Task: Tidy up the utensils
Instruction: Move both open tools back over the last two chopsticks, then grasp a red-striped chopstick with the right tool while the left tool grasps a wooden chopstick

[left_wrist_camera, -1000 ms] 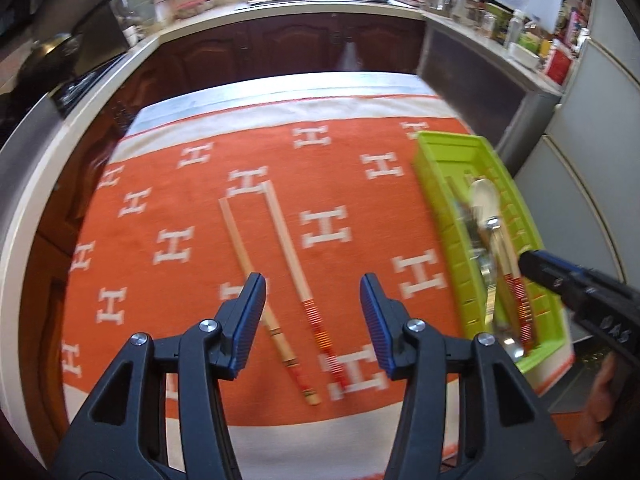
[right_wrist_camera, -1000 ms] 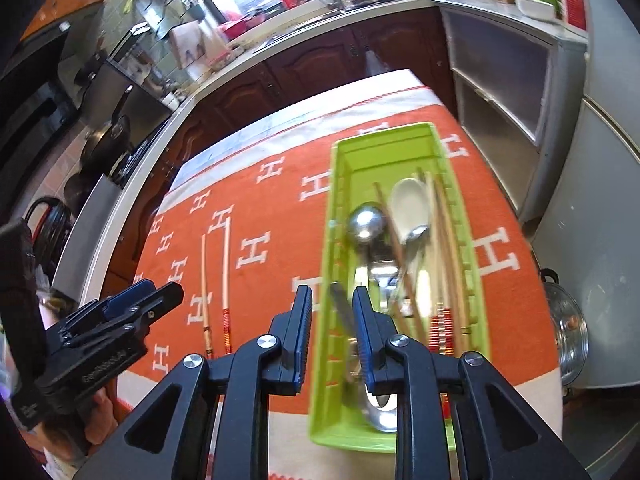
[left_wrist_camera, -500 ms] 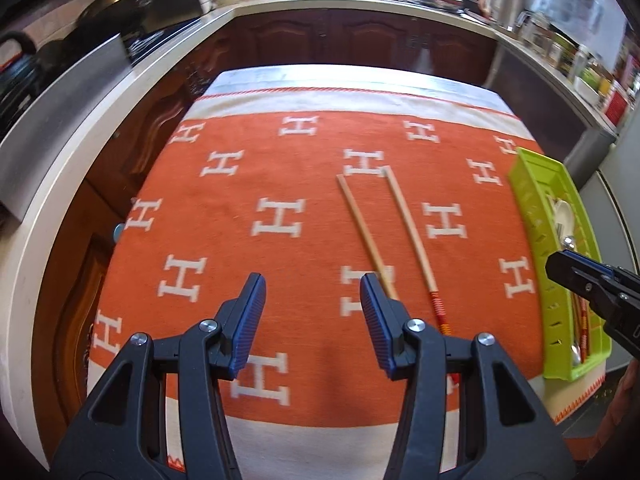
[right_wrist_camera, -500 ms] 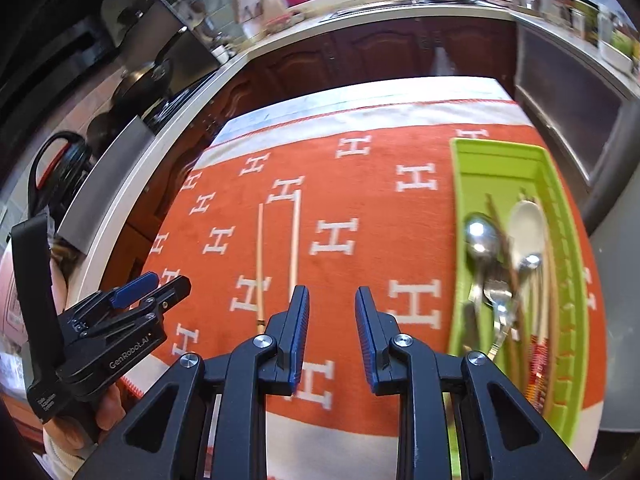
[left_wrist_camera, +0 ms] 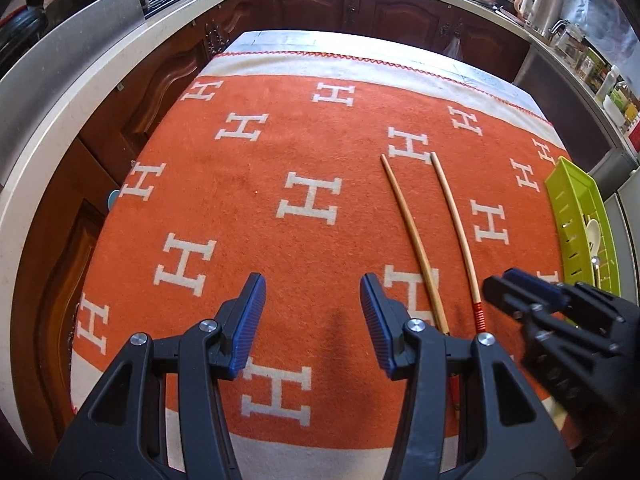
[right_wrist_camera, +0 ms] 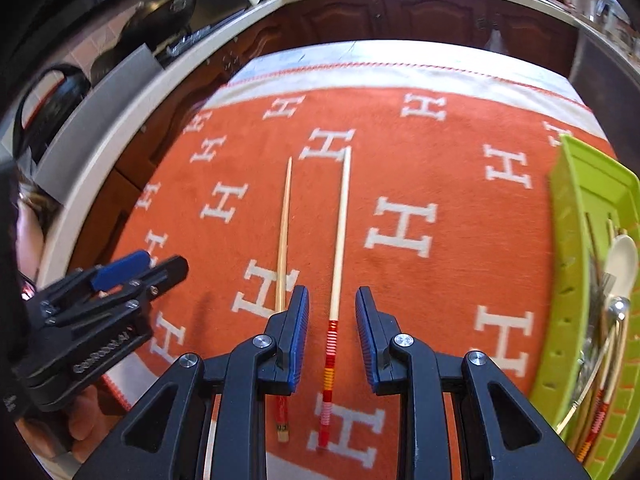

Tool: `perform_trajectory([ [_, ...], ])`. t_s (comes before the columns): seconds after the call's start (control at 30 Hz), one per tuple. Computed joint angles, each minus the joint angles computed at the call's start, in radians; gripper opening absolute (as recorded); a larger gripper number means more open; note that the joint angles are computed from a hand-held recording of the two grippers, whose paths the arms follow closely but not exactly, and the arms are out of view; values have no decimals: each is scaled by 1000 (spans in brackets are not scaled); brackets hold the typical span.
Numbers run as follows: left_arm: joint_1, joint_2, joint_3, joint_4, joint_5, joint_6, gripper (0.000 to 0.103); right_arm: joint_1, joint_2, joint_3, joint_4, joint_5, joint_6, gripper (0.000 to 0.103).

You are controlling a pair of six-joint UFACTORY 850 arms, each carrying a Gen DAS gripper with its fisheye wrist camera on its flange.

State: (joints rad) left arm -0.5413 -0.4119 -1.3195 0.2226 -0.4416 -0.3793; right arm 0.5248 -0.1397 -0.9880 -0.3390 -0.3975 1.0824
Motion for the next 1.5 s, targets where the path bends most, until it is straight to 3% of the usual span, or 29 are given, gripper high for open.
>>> perform_trajectory([
  [0.2,7,-25,-20,-14,-9,13,46,3,-84,-42,-5,-13,-28,24],
  [0.4,10,-43,-38,-46,-12,40,46,29,-96,-43,-179,-33,92,24],
  [0.5,8,-51,-46,-65,-15,62,46,45,-99,-46,-251,-70,144,14],
  [0.6,3,-58,-53,-85,-21,81,46,37,-83,-26,-255,-54,162,7],
  [0.87,-6,-87,-84,-258,-60,236,46,1,-28,32,-143,23,119,5],
  [1.1,-21,-136,-130,-342,-104,254,46,-9,61,105,-192,52,224,5],
  [1.33,-74,-145,-130,-166,-67,100,48,-18,131,155,-204,57,258,5],
  [1.5,-119,-147,-122,61,-70,-80,48,-19,154,176,-200,61,268,5],
])
